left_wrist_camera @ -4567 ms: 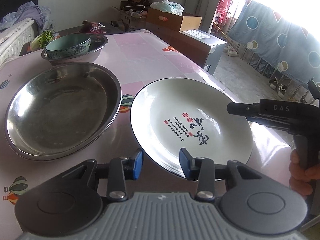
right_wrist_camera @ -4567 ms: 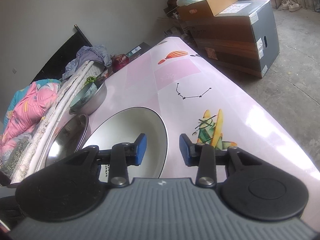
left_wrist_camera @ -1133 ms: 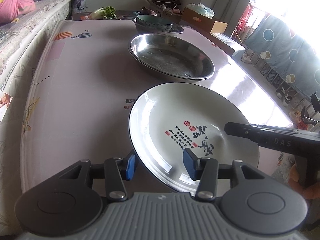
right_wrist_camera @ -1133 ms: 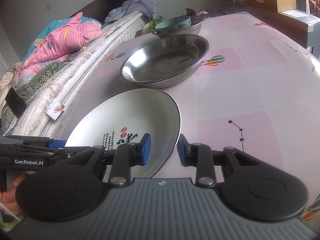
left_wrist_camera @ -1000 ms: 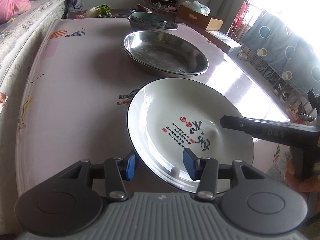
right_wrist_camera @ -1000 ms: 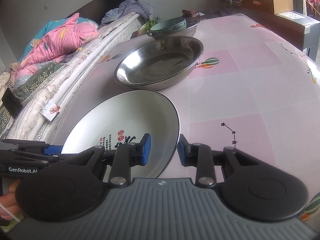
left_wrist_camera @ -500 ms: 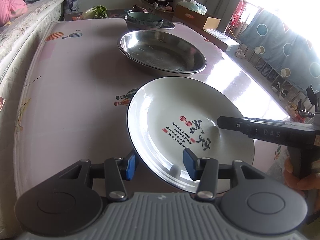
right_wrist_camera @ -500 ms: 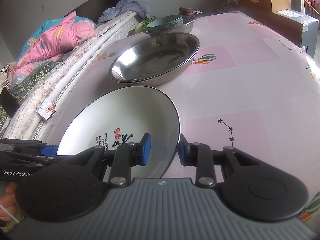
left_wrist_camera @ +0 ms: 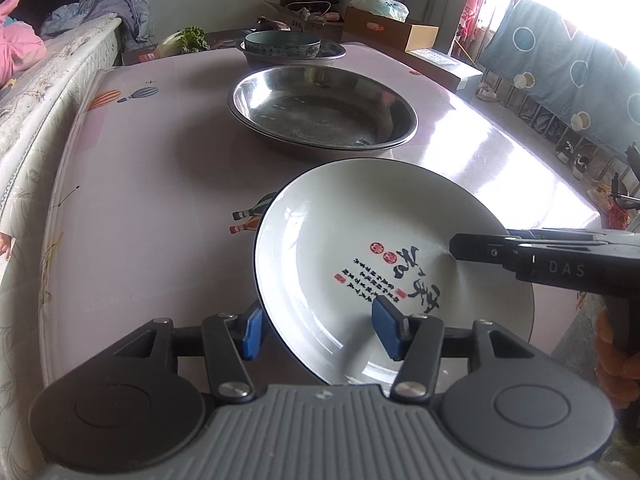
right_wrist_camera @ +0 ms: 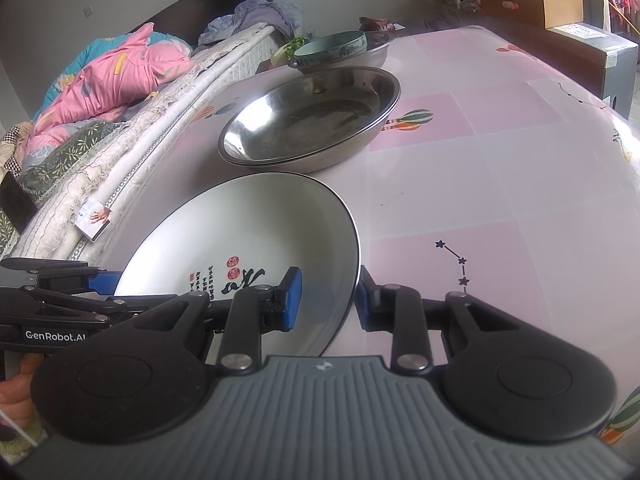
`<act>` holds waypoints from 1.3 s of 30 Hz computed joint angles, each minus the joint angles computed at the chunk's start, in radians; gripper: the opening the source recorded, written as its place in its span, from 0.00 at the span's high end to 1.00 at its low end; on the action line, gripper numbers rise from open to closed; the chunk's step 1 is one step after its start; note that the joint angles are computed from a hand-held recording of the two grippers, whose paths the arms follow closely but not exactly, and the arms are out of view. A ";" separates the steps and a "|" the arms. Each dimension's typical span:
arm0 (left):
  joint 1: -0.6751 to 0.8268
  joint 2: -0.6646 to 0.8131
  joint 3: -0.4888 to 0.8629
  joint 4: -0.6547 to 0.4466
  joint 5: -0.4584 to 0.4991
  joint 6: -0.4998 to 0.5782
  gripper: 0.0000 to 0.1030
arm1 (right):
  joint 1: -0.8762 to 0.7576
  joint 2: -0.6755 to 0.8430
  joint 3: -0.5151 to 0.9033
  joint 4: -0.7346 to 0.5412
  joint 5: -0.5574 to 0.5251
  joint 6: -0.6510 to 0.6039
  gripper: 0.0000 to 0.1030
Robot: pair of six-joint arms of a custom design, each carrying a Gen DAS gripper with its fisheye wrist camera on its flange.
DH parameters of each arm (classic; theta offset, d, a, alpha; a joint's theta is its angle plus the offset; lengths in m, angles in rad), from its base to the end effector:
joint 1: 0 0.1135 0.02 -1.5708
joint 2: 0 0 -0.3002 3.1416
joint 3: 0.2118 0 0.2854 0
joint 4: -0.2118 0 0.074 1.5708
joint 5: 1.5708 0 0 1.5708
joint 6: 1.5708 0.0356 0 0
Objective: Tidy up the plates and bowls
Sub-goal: 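Lift the white printed plate with the left tool, then carry the white plate with the left tool toward the steel basin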
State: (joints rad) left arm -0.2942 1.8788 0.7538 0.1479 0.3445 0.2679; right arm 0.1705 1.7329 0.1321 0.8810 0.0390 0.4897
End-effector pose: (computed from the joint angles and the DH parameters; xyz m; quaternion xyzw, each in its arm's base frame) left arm 0.3273 -0.1117 0.0846 0.3095 0.8912 -0.1677 0.2860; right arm 0.1997 0.0330 0.0568 0.1527 0.8978 0.1170 0.3962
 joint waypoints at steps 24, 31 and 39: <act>-0.031 0.003 -0.006 0.031 -0.044 -0.027 0.33 | 0.091 0.016 0.007 0.003 0.128 -0.027 0.67; -0.037 -0.007 -0.008 0.019 -0.062 -0.042 0.34 | 0.119 -0.006 0.006 -0.027 0.156 -0.023 0.67; -0.040 -0.011 -0.011 0.011 -0.061 -0.028 0.34 | 0.126 -0.016 -0.003 -0.028 0.164 -0.020 0.67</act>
